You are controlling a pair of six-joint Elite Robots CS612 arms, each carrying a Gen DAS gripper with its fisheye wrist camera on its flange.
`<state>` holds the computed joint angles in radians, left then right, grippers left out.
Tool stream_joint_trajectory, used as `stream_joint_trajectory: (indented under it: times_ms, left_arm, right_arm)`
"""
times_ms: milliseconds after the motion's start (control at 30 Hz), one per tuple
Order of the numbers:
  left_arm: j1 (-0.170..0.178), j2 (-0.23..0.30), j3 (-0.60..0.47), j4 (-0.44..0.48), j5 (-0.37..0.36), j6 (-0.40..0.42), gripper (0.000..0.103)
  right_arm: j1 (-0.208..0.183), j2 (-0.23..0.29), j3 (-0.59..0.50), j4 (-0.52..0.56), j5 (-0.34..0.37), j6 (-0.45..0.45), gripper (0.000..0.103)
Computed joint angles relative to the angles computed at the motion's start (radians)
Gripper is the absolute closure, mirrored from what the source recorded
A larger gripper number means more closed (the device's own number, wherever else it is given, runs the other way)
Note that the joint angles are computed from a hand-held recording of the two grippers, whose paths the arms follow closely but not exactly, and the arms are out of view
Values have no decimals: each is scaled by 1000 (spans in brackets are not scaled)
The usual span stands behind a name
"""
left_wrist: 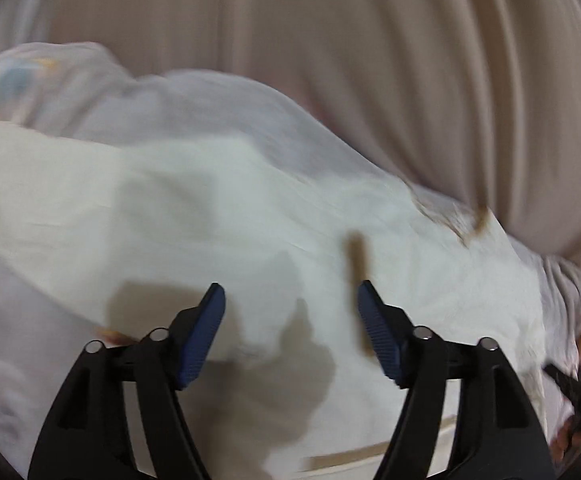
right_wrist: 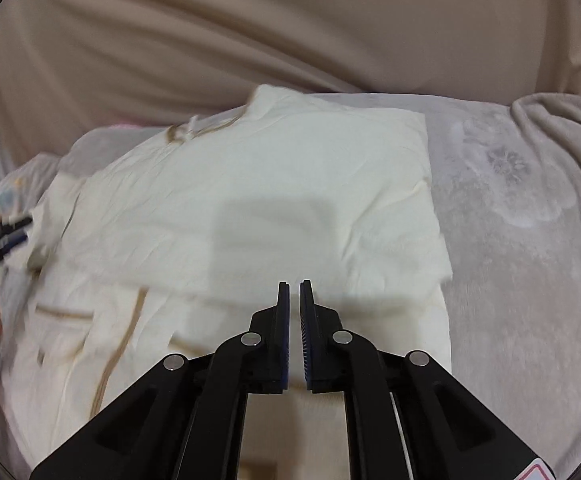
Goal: Fold large clothes
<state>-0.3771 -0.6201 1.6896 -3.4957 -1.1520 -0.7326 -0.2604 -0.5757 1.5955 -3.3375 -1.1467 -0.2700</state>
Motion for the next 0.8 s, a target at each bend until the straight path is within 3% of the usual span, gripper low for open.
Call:
stream_joint_trajectory:
  times_ms: [100, 267, 300, 367, 433, 567, 667, 800]
  left_arm:
    - [47, -38, 73, 46, 85, -125, 32]
    - [132, -67, 148, 140, 122, -358, 33]
    - [140, -73, 173, 128, 117, -405, 33]
    - [139, -58, 198, -6, 68, -435, 33]
    - [131, -49, 192, -70, 11, -396, 33]
    - [88, -19, 96, -105, -149, -207, 31]
    - [61, 28, -30, -55, -343, -98, 26]
    - [44, 97, -196, 82, -496, -25, 26]
  right_arm:
    - [-3, -13, 60, -3, 8, -42, 89]
    - [4, 9, 109, -98, -58, -73, 85]
    - [4, 8, 112, -106, -63, -73, 83]
    - [1, 1, 108, -86, -45, -68, 77]
    - [-2, -2, 95, -96, -38, -36, 61]
    - [-10, -3, 43, -99, -32, 54, 48]
    - [-28, 5, -5, -63, -19, 161, 43]
    - [-38, 27, -84, 32, -42, 210, 38]
